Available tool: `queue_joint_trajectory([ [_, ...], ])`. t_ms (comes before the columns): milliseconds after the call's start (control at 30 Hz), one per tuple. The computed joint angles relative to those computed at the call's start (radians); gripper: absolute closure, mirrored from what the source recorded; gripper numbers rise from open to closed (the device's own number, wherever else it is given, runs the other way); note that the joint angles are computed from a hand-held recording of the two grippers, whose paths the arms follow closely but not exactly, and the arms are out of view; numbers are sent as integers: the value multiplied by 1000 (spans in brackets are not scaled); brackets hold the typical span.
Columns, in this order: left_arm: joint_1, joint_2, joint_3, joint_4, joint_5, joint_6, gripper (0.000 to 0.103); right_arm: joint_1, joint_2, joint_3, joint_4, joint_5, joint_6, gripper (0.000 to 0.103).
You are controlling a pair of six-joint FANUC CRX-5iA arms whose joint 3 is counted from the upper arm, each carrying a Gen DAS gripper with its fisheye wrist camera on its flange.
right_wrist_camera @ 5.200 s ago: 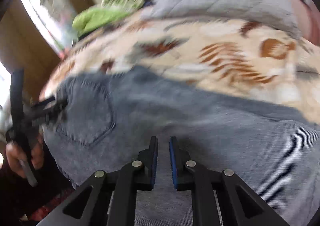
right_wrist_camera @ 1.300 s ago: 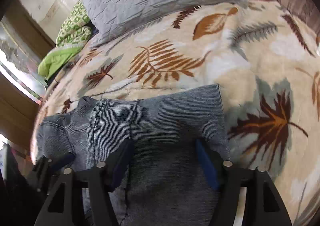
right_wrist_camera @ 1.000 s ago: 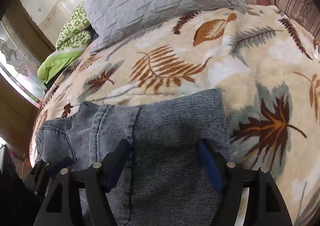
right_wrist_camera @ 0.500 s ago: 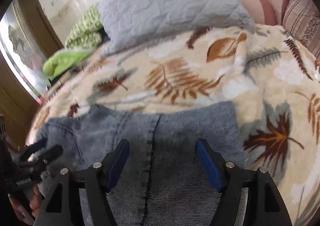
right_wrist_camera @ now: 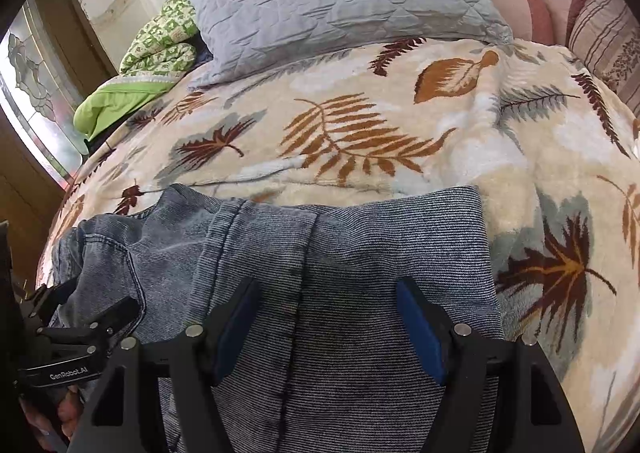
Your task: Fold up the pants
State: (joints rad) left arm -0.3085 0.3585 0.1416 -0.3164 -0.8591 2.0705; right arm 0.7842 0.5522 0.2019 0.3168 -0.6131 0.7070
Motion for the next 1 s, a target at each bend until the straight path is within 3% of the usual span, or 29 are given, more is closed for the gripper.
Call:
queue_joint_trajectory([
  [267, -2, -3, -3, 1, -5, 4, 0, 7, -20, -42, 64, 27, -62, 28],
  [467, 17, -41, -48, 52, 43, -37, 0, 7, -70, -152, 244, 133, -221, 28],
  [700, -16, -91, -54, -121, 59, 146, 0, 9, -40, -73, 114, 60, -104, 28],
  [867, 1, -3, 21, -49, -70, 53, 0, 19, -3, -15, 83, -23, -65, 28],
  [1000, -10, 5, 31, -62, -74, 38, 0, 19, 6, -6, 79, -31, -57, 28],
])
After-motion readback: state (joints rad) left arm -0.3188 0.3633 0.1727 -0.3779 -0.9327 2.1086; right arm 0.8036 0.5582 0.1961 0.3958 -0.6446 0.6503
